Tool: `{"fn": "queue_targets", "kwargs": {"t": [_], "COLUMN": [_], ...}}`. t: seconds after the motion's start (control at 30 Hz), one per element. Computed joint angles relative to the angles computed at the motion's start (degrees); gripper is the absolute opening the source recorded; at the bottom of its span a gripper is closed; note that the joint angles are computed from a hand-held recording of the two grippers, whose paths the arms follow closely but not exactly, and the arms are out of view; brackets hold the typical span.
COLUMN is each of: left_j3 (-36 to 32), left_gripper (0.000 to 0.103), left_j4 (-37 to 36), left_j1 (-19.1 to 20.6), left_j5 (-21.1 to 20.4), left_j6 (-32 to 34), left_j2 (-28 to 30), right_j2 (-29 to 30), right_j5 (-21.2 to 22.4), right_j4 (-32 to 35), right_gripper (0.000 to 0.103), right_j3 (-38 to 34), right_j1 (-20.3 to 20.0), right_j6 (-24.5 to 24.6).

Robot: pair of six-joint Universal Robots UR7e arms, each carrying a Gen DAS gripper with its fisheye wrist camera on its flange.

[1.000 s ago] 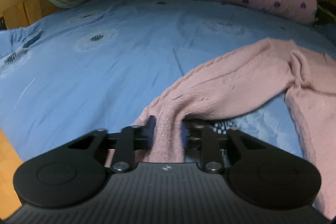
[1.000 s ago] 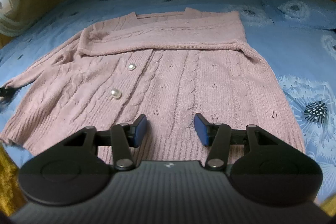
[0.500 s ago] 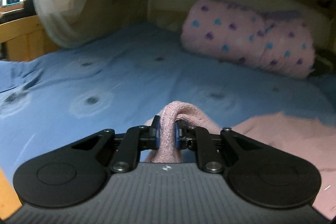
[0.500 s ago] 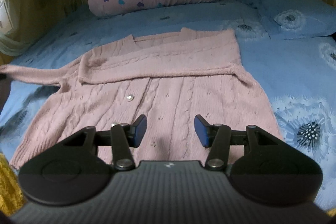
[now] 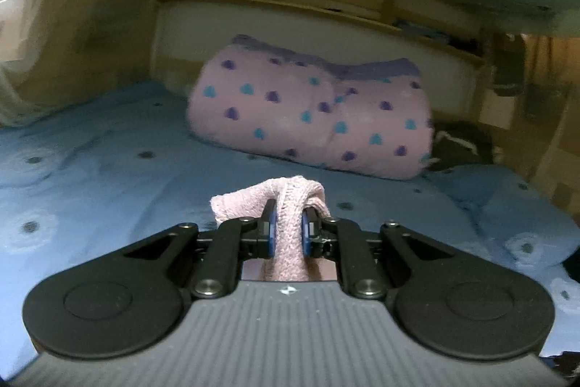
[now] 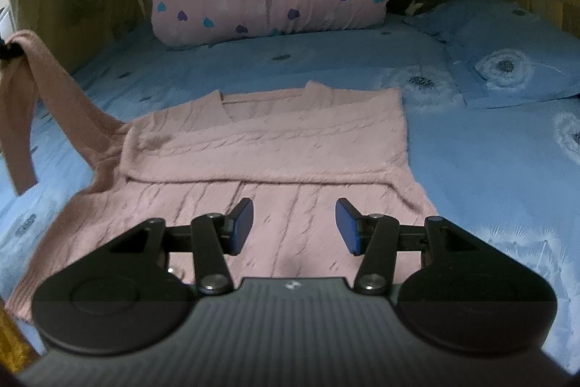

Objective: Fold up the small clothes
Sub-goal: 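Lift the sleeve and lay it across the cardigan body, opening the left gripper, then withdraw the left gripper from the folded cardigan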

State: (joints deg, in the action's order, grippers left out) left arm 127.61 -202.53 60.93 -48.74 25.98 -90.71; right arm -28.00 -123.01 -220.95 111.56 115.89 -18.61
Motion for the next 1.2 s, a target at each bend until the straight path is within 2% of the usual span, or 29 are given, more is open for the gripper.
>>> {"fn": "queue_targets", "kwargs": {"t": [0.13, 0.27, 0.4, 0.63, 0.87, 0.93, 0.97, 1.07, 1.13, 1.2], "left_j3": [-0.6, -1.5, -3.7, -8.1, -10.5, -10.0, -9.9, -9.2, -8.4, -7.5], "left_gripper": [0.015, 0.015, 0.015, 0.016, 0.019, 0.024, 0.030, 0.057, 0.066, 0.069], "left_j4": [-1.1, -1.9, 0.4, 3.2, 8.7, 8.3, 8.9, 10.8, 11.0, 11.8], "left_j1": [-1.7, -1.5, 0.2, 3.2, 5.3, 5.3, 5.1, 4.1, 3.4, 2.6], "left_j5": [-0.8, -1.5, -2.2, -2.9, -2.1, -1.6, -1.0, 0.8, 1.7, 2.3], "left_j6": [-1.1, -1.2, -3.7, -4.1, -4.4, -3.1, -2.9, -3.9, -3.8, -3.5], "left_j2": [5.1, 11.2, 17.7, 26.9, 31.1, 31.1, 30.8, 28.8, 27.3, 25.4], "right_j2": [-0.3, -0.6, -0.5, -1.0, -1.7, -1.6, -1.6, -1.5, -1.5, -1.3], "right_j5": [1.0, 2.7, 3.0, 1.1, 2.1, 2.1, 2.1, 2.0, 2.0, 2.0], "right_j4": [-0.7, -2.0, -2.1, 1.2, 2.1, 2.2, 2.3, 2.7, 2.8, 2.8], "right_gripper": [0.053, 0.053, 0.053, 0.053, 0.053, 0.053, 0.053, 0.053, 0.053, 0.053], "right_j3": [0.0, 1.0, 1.5, 1.4, 2.1, 2.1, 2.0, 1.8, 1.7, 1.6], "right_j1": [-1.4, -2.9, -4.0, -5.0, -5.5, -5.5, -5.5, -5.4, -5.4, -5.4], "right_j6": [0.9, 2.4, 3.6, 6.8, 7.6, 7.5, 7.5, 7.7, 7.7, 7.4]}}
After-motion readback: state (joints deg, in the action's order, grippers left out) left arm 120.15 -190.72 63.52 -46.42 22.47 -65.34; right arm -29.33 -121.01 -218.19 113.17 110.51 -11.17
